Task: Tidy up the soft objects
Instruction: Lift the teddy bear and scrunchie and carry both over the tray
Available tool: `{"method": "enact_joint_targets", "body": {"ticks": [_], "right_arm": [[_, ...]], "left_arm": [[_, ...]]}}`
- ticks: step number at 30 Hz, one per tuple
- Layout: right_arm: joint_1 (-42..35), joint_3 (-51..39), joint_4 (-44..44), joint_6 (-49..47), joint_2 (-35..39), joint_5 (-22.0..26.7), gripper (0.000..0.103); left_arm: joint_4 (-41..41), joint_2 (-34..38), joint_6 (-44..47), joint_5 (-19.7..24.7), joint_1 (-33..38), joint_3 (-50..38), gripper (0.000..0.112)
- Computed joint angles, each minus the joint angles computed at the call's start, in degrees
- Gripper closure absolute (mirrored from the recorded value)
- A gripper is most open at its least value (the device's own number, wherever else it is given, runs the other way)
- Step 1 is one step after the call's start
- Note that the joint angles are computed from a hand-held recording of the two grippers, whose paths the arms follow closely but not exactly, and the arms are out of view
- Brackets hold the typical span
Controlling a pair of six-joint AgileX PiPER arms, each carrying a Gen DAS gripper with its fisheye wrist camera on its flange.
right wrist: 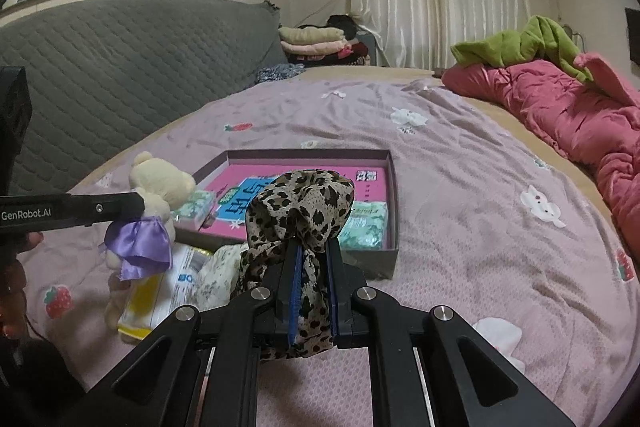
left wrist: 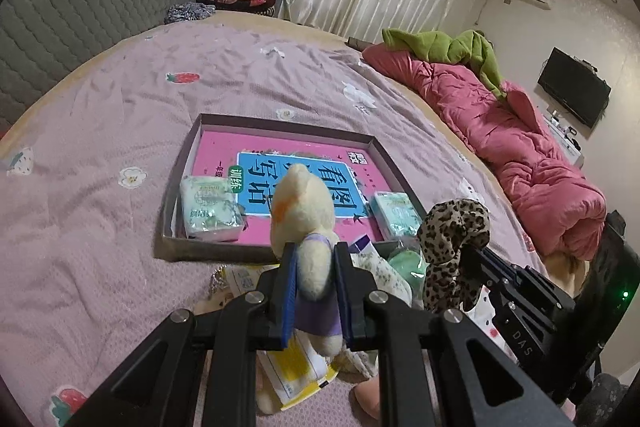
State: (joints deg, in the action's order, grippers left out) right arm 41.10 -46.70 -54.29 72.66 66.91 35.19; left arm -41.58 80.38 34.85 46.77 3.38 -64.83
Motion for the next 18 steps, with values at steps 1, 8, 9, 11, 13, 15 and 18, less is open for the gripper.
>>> {"method": "enact_joint_targets", "body": {"ticks": [1, 8, 9, 11, 13, 15, 18], "right_arm": [[0.04, -0.15, -0.45, 0.29, 0.12, 0.08, 0.092], [-2.09, -0.95, -1.69, 1.93, 0.79, -1.83, 0.092], [-2.42, -1.08, -1.81, 2.13, 0.91, -2.12, 0.092], [-3.06, -1.28, -2.17, 2.41, 1.18, -2.7, 0.092], [-3.37, -1.3, -2.68, 2.64, 1.35, -3.01, 0.092], [-3.53, -1.29, -2.83, 3.02, 1.43, -3.11, 0.092], [-4.56, -1.32, -2.71, 3.39, 1.42, -3.86, 0.092]], "left_arm": [[0.08, 0.2, -0.21, -0.25, -0.09, -0.17, 0.094], [-0.56, 1.48, 0.15, -1.42, -0.04, -0.87, 0.094], [-0.67, 1.77, 0.03, -1.6, -0.11, -1.07, 0.094], [-0.79, 2.12, 0.03, -2.0, -0.28, -1.29, 0.094], [-0.87, 2.51, -0.03, -2.2, -0.49, -1.69, 0.094], [-0.81, 2.95, -0.08, -2.5, -0.61, -2.14, 0.094], [-0.62, 3.24, -0.2, -3.28, -0.9, -2.39, 0.094]]}}
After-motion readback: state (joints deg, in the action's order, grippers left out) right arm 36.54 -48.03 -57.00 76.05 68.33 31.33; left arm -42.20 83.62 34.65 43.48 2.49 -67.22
